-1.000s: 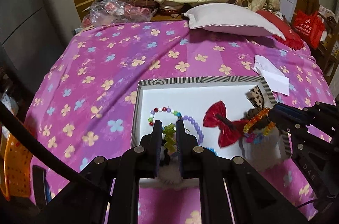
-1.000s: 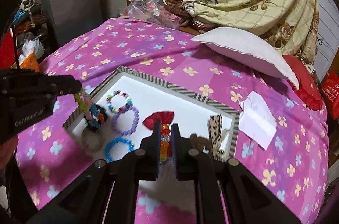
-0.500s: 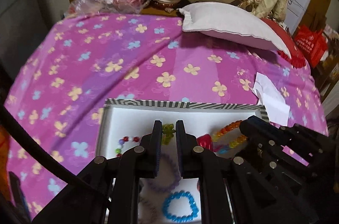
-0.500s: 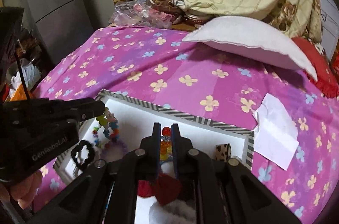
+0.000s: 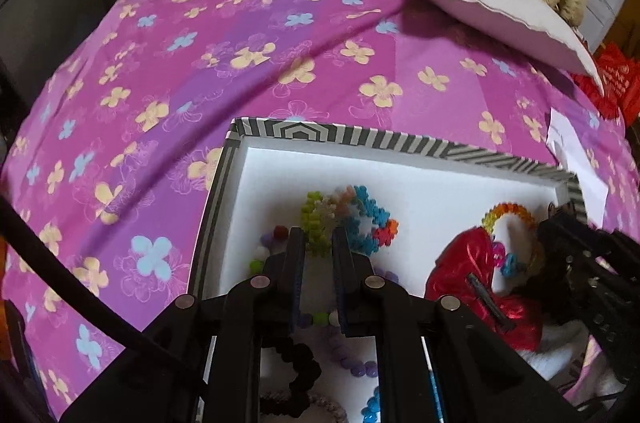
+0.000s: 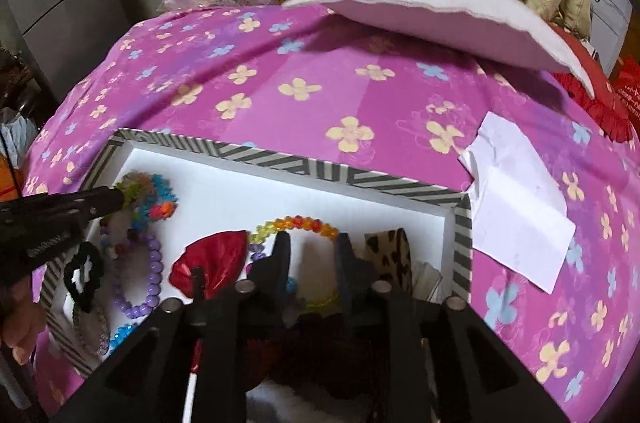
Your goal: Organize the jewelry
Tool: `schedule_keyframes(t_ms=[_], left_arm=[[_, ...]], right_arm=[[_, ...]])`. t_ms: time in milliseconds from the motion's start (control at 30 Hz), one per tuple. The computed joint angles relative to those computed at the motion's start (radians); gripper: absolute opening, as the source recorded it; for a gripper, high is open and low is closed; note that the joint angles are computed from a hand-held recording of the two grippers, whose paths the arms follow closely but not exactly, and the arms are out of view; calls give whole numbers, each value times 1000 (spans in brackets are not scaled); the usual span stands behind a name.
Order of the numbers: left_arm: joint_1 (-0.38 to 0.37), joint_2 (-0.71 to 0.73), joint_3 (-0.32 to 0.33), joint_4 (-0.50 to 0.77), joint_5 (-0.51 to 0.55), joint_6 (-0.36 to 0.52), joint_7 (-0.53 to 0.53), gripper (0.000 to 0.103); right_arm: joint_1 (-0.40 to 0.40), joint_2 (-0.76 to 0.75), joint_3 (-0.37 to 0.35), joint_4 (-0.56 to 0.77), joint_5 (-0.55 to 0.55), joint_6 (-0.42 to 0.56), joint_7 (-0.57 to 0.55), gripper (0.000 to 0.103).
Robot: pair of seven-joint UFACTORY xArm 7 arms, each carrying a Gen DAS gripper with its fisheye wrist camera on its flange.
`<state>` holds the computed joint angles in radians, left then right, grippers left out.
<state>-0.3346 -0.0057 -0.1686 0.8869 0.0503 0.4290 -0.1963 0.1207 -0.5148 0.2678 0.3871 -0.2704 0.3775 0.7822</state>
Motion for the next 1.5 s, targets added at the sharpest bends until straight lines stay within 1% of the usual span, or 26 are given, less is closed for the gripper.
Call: schedule_keyframes(t_ms=[33, 67, 133, 200, 300, 433, 533, 667, 733, 800, 900, 1067, 1167, 1267, 1333, 1500], left_arm=[[-2, -10, -1, -11, 3, -6, 4, 39], [-3, -26, -2, -28, 3, -14, 6, 44], [-4, -65, -2, -65, -14, -27, 15, 45], [-3, -98, -5, -93, -12, -35, 11, 45], [1, -184, -9, -163, -1, -52, -11, 45], [-7, -297, -7, -250, -25, -53, -5, 45], [7, -376, -26, -315, -7, -75, -31, 45], [-15, -495, -24, -396, -14, -63, -25, 45], [-22, -540, -23, -423, -20, -56, -25, 45], [-30, -589, -21, -450, -28, -43, -26, 45], [-34, -667, -26, -493, -31, -32, -33, 45], [-30, -796, -48, -555, -14, 3, -60, 45], [-46, -844, -32, -575, -24, 30, -58, 45], [-46, -888, -33, -588, -27, 49, -65, 45], [-50, -912, -31, -593, -30, 66, -66, 45], [-63, -982, -35, -611, -38, 104, -72, 45]], right_arm=[[12, -17, 0, -4, 6, 7, -1, 35], [25, -37, -1, -11, 14, 13, -3, 38], [59, -80, -6, -30, 40, 25, -7, 45], [89, -134, 1, -48, 65, 51, -2, 46], [110, -227, 39, -74, 76, 96, 37, 47], [160, -359, 93, -101, 96, 186, 108, 58], [200, -429, 137, -116, 103, 243, 174, 58], [259, -485, 187, -118, 103, 306, 249, 59], [283, -512, 212, -116, 101, 341, 292, 61], [307, -535, 238, -113, 98, 370, 338, 63], [339, -540, 265, -95, 86, 418, 377, 64], [381, -551, 281, -84, 76, 451, 435, 67], [394, -546, 290, -67, 67, 473, 455, 68], [402, -530, 306, -39, 55, 502, 464, 69], [406, -521, 317, -18, 48, 527, 470, 74], [421, -530, 331, 3, 41, 561, 494, 74]])
